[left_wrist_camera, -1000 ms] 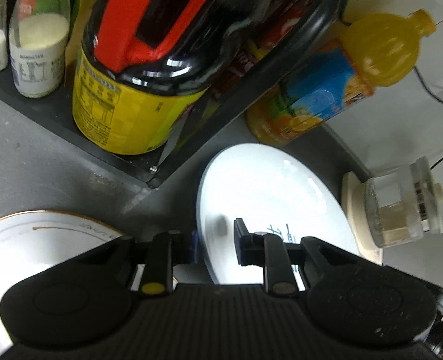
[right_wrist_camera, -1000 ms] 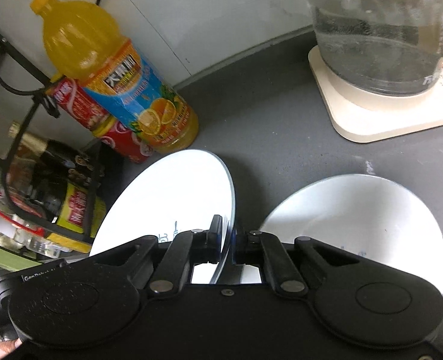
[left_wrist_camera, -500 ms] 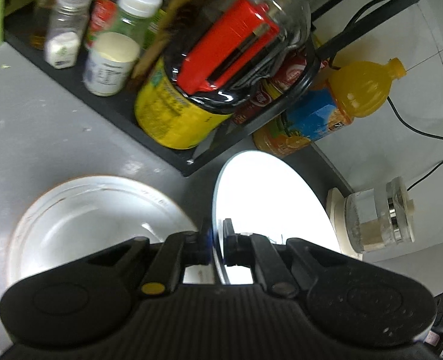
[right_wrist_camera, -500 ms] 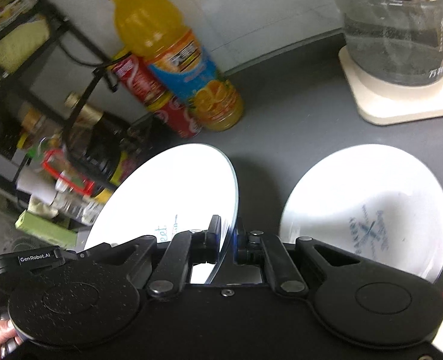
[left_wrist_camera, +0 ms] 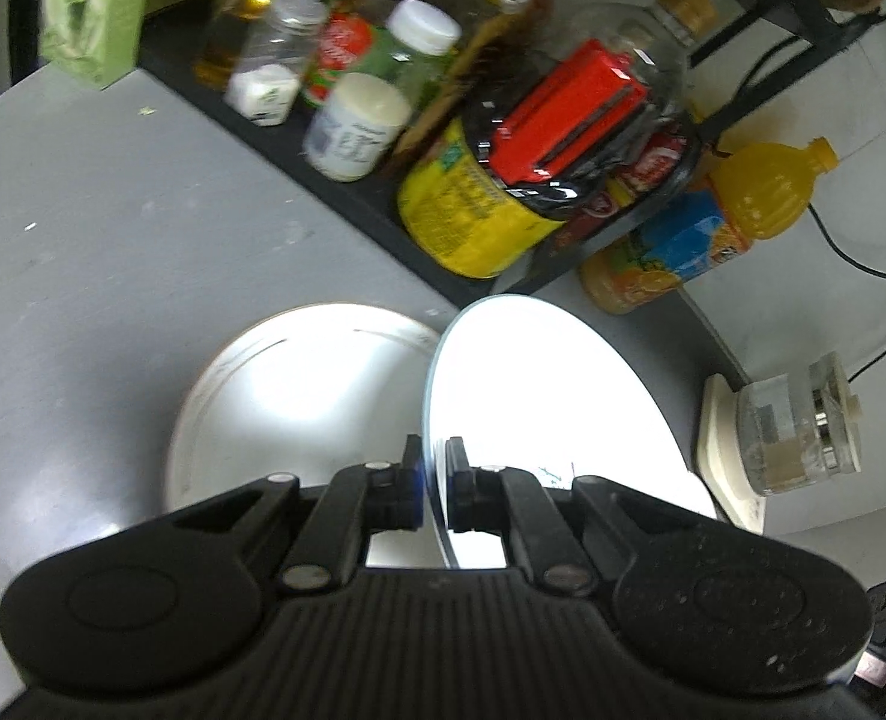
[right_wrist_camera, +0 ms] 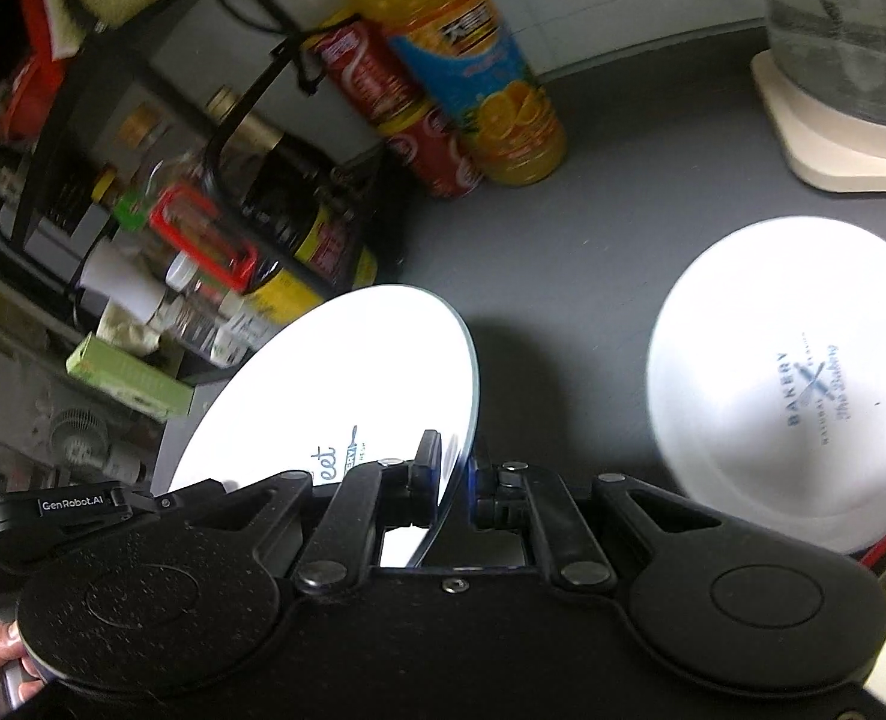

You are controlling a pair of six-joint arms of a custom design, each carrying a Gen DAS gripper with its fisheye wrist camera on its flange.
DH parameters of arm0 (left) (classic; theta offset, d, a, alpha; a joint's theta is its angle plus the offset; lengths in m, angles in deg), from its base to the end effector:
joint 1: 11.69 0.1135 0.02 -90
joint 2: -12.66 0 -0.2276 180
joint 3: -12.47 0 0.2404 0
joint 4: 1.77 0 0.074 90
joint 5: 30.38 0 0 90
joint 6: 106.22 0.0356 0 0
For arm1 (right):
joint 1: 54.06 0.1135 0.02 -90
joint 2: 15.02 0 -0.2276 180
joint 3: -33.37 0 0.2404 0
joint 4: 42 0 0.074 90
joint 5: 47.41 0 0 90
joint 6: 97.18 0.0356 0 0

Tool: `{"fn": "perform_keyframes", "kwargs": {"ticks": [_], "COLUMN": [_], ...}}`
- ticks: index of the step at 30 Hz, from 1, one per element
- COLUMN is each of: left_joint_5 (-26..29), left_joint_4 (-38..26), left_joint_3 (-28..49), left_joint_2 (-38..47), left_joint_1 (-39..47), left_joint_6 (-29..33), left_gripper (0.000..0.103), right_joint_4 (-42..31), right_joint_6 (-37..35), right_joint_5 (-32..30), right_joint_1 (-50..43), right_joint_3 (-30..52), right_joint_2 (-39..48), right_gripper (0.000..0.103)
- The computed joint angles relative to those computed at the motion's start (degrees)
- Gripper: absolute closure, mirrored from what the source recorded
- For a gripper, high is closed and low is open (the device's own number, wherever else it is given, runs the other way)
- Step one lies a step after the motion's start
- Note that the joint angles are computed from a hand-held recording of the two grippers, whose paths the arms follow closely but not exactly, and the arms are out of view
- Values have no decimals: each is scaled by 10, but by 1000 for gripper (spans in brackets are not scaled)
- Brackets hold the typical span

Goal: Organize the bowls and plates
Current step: 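Lift the 'Sweet' plate with both grippers over the large gold-rimmed plate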

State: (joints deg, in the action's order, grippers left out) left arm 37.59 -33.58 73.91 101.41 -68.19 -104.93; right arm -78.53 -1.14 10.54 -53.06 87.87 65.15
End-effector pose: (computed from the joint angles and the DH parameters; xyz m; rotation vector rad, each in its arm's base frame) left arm 0.1676 -0.2291 0.1389 -0.8460 2.4317 -0.5280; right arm 0.2460 0.0232 0.1415 -0.0700 2.5942 0.7814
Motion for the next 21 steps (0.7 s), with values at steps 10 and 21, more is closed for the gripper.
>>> {"fn": "perform_keyframes", "kwargs": {"ticks": [10,21], "left_joint_5": [3,35], "left_joint_4": [-10,8], "left_joint_3": [-67,-104], "left_joint_2": [-39,-32], "left_joint_1": [-24,-23], "left_joint_6": [-61,-77], "left_gripper": [99,96], "right_joint_4": [14,19], "right_joint_6": [22,55], "right_joint_5": [30,75], "right_joint_1": [60,109], "right_joint_3": [-33,-36], "right_joint_2": [-13,-8], "right_gripper": [94,94]}}
